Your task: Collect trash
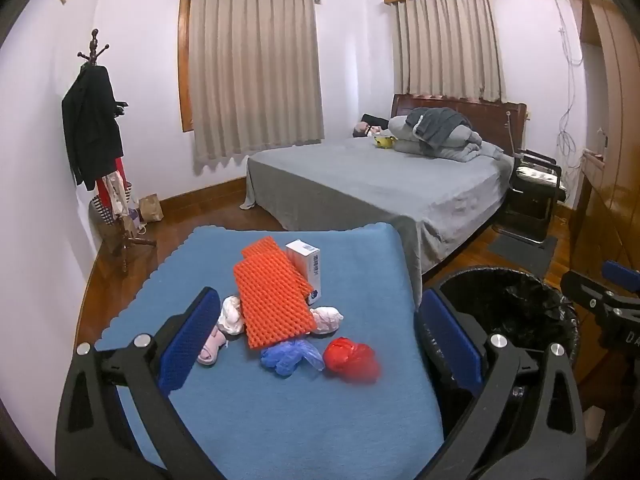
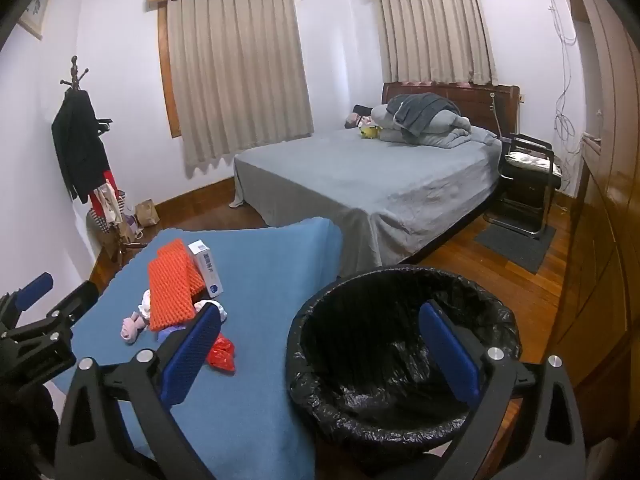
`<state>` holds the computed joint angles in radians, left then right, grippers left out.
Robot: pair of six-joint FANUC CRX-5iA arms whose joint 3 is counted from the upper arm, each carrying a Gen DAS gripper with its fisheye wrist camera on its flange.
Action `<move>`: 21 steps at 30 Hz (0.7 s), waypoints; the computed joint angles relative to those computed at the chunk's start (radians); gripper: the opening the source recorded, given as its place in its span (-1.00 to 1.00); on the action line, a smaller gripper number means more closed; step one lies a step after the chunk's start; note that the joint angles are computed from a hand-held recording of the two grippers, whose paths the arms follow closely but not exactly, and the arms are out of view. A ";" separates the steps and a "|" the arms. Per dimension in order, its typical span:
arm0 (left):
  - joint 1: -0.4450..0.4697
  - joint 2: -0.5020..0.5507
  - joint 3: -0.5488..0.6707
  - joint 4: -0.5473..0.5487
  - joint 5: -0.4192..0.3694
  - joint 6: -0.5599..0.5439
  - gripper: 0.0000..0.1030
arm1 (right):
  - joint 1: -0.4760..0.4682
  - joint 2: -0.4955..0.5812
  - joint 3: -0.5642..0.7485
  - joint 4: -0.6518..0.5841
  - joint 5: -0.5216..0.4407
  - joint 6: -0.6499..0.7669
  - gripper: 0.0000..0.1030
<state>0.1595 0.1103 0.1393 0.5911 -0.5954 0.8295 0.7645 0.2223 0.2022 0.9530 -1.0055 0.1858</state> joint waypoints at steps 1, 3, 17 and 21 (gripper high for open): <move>0.000 0.000 -0.002 0.007 0.001 -0.003 0.90 | 0.000 0.001 0.001 0.000 -0.002 0.003 0.88; 0.000 -0.001 -0.003 0.008 0.003 -0.003 0.90 | 0.000 0.000 -0.001 0.002 -0.001 0.001 0.88; 0.000 0.000 -0.002 0.009 0.002 -0.004 0.90 | -0.001 -0.002 -0.006 0.007 0.006 -0.008 0.88; -0.001 -0.002 -0.005 0.007 0.007 -0.004 0.90 | -0.001 -0.001 -0.004 0.006 0.005 -0.007 0.88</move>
<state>0.1585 0.1086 0.1340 0.5981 -0.5885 0.8254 0.7634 0.2213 0.1983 0.9593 -1.0006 0.1789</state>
